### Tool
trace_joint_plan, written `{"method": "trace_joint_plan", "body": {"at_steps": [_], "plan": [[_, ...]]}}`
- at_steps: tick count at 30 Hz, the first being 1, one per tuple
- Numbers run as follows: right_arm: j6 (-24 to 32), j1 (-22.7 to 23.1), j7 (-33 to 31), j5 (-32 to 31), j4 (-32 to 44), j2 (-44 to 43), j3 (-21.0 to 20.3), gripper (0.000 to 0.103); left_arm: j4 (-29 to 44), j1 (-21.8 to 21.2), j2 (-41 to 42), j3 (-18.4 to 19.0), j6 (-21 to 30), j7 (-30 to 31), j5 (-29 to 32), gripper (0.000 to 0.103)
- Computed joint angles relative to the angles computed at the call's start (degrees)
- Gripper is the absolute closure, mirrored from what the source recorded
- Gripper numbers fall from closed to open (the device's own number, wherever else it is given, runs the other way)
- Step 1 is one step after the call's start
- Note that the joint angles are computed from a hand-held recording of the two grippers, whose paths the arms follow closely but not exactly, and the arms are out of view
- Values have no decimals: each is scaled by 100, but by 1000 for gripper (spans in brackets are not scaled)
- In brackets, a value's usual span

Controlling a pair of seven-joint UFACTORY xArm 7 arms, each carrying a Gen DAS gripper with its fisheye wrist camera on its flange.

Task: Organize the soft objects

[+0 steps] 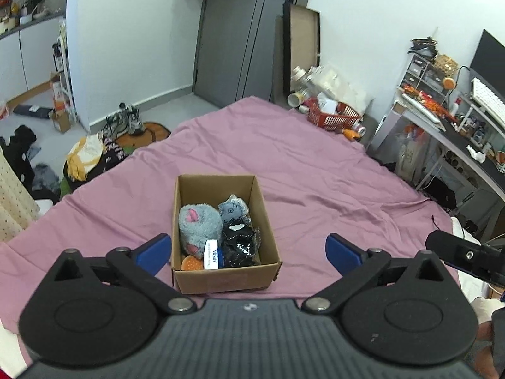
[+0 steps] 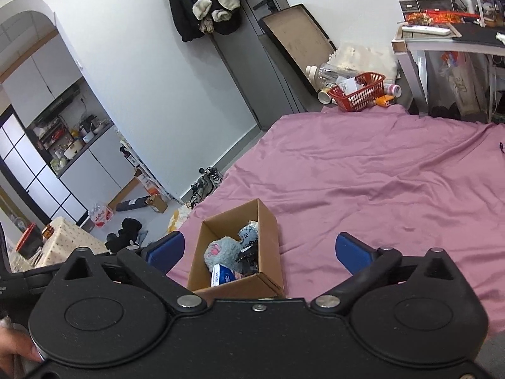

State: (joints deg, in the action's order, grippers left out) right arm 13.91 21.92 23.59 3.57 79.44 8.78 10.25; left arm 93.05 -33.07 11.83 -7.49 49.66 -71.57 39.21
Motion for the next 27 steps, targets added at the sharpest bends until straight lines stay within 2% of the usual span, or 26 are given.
{"method": "trace_joint_plan", "body": {"at_steps": [12, 27], "plan": [[60, 44, 459, -697, -673, -793, -16, 0, -348, -65, -511, -292, 127, -164, 238, 0], [219, -117, 589, -860, -1355, -1564, 173, 0, -719, -133, -958, -675, 518, -223, 466, 0]]}}
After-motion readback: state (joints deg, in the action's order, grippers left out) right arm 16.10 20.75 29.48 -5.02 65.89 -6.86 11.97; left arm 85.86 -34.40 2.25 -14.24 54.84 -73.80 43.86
